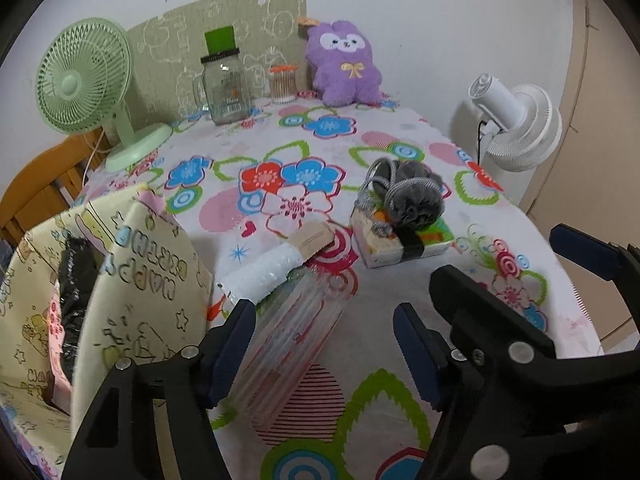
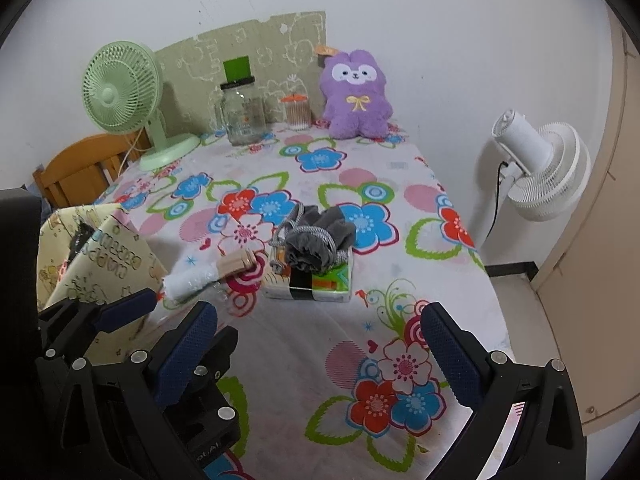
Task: Organize soft objects
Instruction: 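Withdraw both open tools from the box toward the remaining items, then grasp the clear straw bag with left tool while right tool grasps grey glove bundle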
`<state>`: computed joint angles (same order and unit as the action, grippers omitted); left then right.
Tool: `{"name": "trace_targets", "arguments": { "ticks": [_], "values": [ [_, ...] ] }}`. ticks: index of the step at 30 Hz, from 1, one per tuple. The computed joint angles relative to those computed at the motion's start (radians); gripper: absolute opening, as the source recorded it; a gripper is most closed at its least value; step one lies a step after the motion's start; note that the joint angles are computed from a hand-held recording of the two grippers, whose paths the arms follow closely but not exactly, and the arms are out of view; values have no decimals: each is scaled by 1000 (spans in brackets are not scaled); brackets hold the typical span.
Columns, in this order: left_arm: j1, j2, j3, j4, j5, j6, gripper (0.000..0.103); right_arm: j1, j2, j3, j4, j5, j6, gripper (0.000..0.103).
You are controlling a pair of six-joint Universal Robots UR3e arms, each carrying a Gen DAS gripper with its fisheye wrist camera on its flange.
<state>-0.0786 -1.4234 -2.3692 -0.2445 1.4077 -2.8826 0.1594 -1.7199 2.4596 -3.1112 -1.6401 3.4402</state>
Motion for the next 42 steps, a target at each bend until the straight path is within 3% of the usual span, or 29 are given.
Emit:
{"name": "trace_targets", "arguments": {
  "ticks": [15,17,18,19,28,42],
  "values": [
    [-13,-103,-2,61,34,-4,67,-1,127,1,-66,17,13,103],
    [-10,-102,1,57,40,-12,58,-9,134,1,-76,33,10,103],
    [-11,-103,0,62,48,-16,47,-8,140,-2,-80,31,10,103],
    [-12,-107,0,72,59,-23,43,-5,147,-8,-85,28,8,103],
    [10,-66,25,-27,7,12,22,-10,167,-25,-116,44,-7,103],
    [-38,-116,119,-49,2,-66,19,-53,221,-79,-177,55,-38,103]
  ]
}}
